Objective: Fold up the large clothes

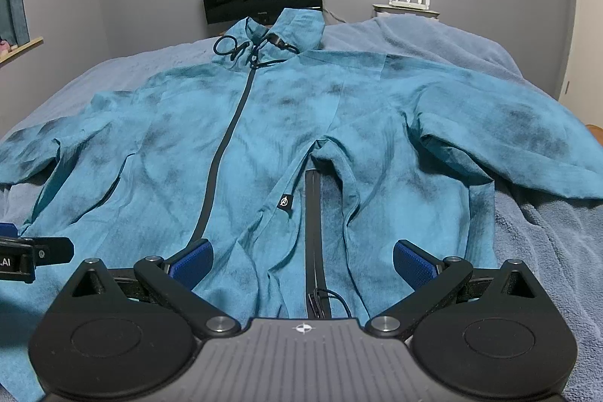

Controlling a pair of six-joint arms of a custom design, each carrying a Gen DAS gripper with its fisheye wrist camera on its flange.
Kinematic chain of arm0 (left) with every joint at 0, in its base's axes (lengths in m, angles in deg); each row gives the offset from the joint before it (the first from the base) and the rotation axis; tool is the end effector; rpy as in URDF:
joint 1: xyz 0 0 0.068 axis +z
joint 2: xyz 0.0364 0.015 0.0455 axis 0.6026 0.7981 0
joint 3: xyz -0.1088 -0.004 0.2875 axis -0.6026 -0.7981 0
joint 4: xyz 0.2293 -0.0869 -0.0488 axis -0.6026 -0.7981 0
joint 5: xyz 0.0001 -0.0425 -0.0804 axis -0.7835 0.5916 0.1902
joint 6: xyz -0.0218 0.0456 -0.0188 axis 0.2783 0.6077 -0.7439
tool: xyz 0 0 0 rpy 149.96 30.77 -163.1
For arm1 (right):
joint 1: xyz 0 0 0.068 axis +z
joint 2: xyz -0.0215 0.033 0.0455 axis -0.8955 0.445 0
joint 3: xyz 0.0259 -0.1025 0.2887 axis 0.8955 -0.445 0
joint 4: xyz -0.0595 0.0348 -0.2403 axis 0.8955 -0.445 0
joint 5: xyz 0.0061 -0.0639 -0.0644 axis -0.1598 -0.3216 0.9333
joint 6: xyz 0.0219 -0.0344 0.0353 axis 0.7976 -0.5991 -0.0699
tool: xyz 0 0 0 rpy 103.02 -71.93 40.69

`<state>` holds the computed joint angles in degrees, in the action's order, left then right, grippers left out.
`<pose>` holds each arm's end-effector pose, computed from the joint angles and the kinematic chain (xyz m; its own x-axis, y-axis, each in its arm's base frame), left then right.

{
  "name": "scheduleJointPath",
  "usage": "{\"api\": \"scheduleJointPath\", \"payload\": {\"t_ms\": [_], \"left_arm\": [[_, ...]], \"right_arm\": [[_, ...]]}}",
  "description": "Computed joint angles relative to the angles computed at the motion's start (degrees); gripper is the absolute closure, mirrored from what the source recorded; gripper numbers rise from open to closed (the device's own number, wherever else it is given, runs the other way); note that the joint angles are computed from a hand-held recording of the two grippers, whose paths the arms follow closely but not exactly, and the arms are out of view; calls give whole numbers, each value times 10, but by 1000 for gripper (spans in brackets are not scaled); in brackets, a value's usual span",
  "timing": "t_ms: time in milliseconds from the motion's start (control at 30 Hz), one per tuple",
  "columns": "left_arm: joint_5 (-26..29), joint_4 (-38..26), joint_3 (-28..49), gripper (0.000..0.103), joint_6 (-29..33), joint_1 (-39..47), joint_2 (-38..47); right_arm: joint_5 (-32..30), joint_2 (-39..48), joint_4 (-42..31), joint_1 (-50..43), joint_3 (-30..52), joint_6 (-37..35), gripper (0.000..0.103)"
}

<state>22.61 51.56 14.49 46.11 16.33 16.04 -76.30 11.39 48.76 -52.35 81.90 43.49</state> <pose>0.3035 -0.1029 0.2742 -0.7342 -0.0759 -0.6747 -0.1095 0.9940 0.0074 0.3051 0.0590 0.2667 -0.6384 -0.0348 -0.7689 -0.1047 0.9936 0.0419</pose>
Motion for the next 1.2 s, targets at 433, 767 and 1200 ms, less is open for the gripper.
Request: {"api": "scheduleJointPath", "payload": {"t_ms": [433,767,1200], "left_arm": [[2,0,1,0,2,1,1],[2,-1,5,0,5,3,3],[-1,-1,4,0,3,0,4]], "right_arm": [[3,7,-5,2,6,-1,0],[4,9,-6,3,6,0,0],[4,9,-6,3,5,-3,0]]}}
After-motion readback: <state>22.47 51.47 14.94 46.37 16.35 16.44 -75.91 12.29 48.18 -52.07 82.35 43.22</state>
